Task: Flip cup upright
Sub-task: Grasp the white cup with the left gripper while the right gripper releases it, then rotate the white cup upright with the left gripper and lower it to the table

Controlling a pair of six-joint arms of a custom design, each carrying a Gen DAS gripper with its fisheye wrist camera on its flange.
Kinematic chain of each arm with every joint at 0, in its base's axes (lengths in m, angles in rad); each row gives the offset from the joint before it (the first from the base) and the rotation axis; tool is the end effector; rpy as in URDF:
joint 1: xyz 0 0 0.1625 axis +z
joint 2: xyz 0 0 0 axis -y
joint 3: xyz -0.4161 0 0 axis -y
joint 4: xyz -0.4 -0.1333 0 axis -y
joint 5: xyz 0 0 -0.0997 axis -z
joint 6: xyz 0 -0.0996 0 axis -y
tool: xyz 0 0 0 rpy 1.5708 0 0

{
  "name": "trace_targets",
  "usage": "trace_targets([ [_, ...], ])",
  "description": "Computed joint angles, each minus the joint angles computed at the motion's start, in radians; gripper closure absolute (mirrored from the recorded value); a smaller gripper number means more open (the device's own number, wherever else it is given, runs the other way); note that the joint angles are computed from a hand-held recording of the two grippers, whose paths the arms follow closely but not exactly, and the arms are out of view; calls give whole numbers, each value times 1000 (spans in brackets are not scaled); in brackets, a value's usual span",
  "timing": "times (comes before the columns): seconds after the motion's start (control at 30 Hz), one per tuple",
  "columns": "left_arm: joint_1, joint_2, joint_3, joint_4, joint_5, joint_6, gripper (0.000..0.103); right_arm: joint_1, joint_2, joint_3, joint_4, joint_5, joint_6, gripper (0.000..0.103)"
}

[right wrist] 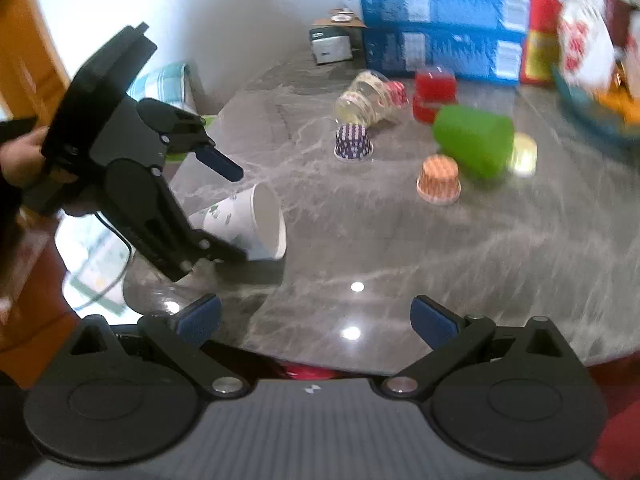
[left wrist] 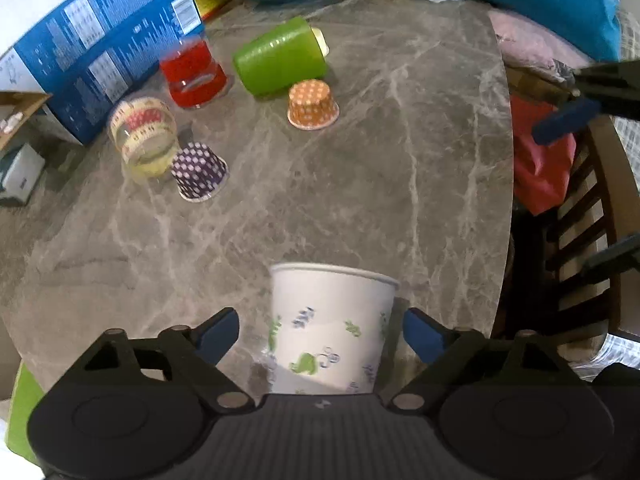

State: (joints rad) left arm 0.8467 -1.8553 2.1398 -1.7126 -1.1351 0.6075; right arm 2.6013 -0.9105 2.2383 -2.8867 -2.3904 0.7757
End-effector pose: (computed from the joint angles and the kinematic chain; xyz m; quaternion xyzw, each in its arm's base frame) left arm -0.1025 -0.3806 0.3460 0.6137 0.7564 0.0569 0.2193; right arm 0.4173 -0.1798 0.0337 0.1189 -0.9094 0.3095 0.2510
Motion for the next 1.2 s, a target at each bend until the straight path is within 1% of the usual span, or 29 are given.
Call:
trace_targets([
  [0.07, -5, -6, 14, 2, 13, 6, 16, 4, 6, 22, -31, -15, 49, 1],
  [0.1, -13, -13, 26, -2, 24, 10, 17, 13, 7, 39, -72, -23, 66, 1],
  [0.17, -24, -17, 46, -17, 49, 13, 18, 19, 27, 78, -211, -12, 76, 1],
  [0.2, -30, -16, 52, -21, 64, 13, 22, 18, 41, 94, -274, 0, 78, 1],
  [0.23, -38, -15, 57, -18, 79, 15, 26, 17, 54, 101, -306, 7, 81, 1],
  [0.27, -45, -15, 60, -15, 89, 16, 32, 16, 57, 102, -298, 12, 84, 1],
  [0.3, -51, -10, 61, -12, 95, 16, 35, 20, 54, 98, -268, 12, 94, 1],
  [0.33, -53, -3, 60, -13, 96, 14, 36, 28, 50, 93, -237, 7, 108, 1],
  [0.37, -57, 1, 59, -12, 98, 10, 36, 31, 49, 94, -232, 2, 118, 1],
  [0.47, -71, 6, 66, -27, 108, -5, 37, 40, 55, 110, -291, 2, 128, 1],
  [0.53, -74, -1, 74, -66, 92, -2, 38, 54, 67, 105, -288, -33, 165, 1],
  [0.57, -68, -6, 78, -105, 70, 8, 38, 60, 72, 101, -286, -53, 171, 1],
  [0.63, -46, -29, 93, -215, 1, 22, 38, 66, 95, 96, -313, -90, 171, 1],
  [0.7, -6, -77, 144, -398, -97, 42, 37, 68, 111, 94, -345, -112, 172, 1],
  [0.73, 8, -100, 177, -487, -125, 32, 37, 67, 129, 98, -405, -121, 150, 1],
  [0.77, 22, -109, 198, -542, -150, -1, 37, 68, 146, 99, -454, -130, 132, 1],
  [0.83, 50, -111, 228, -621, -196, -125, 38, 65, 173, 102, -529, -141, 110, 1],
  [0.87, 48, -124, 263, -695, -195, -158, 38, 65, 186, 103, -562, -151, 103, 1],
  [0.9, 23, -145, 315, -790, -152, -176, 38, 69, 201, 103, -594, -168, 97, 1],
  [0.93, 1, -162, 357, -854, -120, -199, 39, 73, 217, 102, -625, -188, 89, 1],
  [0.97, -2, -177, 388, -902, -128, -209, 39, 79, 231, 103, -651, -207, 83, 1],
  [1.0, -8, -197, 419, -937, -135, -207, 39, 84, 245, 107, -680, -224, 88, 1],
  [1.07, -40, -235, 481, -1015, -89, -208, 39, 90, 266, 119, -746, -234, 104, 1],
  [1.1, -41, -250, 503, -1043, -89, -202, 39, 95, 281, 124, -789, -237, 97, 1],
  [1.17, -41, -274, 523, -1051, -73, -248, 39, 113, 299, 125, -800, -265, 110, 1],
  [1.2, -33, -279, 527, -1051, -79, -265, 40, 119, 304, 124, -785, -279, 116, 1],
])
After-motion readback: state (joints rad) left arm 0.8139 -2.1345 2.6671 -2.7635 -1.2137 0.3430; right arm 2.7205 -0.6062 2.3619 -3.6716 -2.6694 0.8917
